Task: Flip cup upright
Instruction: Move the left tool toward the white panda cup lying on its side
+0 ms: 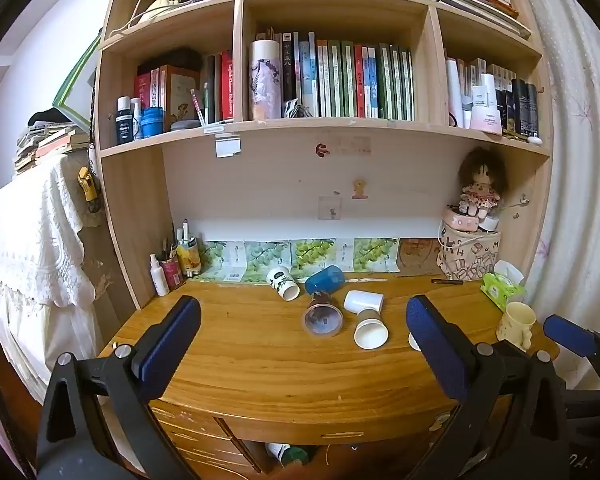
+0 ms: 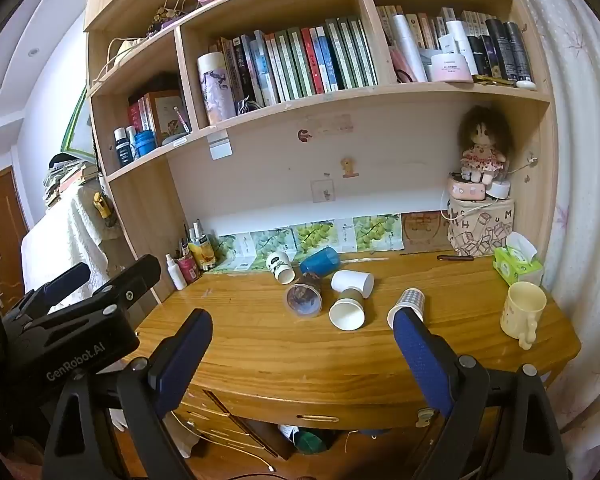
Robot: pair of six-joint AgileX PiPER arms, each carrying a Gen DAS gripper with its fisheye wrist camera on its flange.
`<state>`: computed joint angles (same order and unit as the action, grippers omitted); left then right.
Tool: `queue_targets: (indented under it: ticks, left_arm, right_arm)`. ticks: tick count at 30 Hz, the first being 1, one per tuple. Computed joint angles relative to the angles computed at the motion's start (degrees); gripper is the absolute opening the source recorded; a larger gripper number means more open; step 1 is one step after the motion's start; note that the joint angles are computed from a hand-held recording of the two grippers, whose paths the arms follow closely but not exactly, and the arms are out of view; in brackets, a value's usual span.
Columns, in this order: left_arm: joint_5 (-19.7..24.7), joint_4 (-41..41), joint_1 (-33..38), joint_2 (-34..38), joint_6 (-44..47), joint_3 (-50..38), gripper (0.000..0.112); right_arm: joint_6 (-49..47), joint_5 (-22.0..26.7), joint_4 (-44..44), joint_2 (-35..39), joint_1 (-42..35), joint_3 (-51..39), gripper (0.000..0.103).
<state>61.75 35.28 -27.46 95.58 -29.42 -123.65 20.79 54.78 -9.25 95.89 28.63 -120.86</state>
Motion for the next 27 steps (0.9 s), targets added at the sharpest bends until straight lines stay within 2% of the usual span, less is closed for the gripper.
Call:
queue_targets:
  ticks: [8, 13, 23, 27]
  left_arm:
    - [-0.63, 0.05, 0.10, 0.00, -0.26, 0.31, 0.103]
    - [2.71, -0.57, -0.61, 2.79, 1.64, -6.09, 0.102]
    - [2.57, -1.68, -0.11, 2.61, 1.70, -5.40, 0.102]
    - [2.62, -0.83, -0.32, 1.94, 0.65, -4.17, 0.102]
  right_arm:
    - [0.04, 0.20, 0.01, 0.24, 0.02, -0.49, 0.092]
    - [0.00, 0.59, -0.08, 0.63, 0.09, -1.21, 0.092]
    - [-0.35, 0.64, 0.47, 0.55, -0.19, -1.06, 0.092]
    - [-0.47, 2.23, 0.93, 2.27, 0.46, -4.21, 0.092]
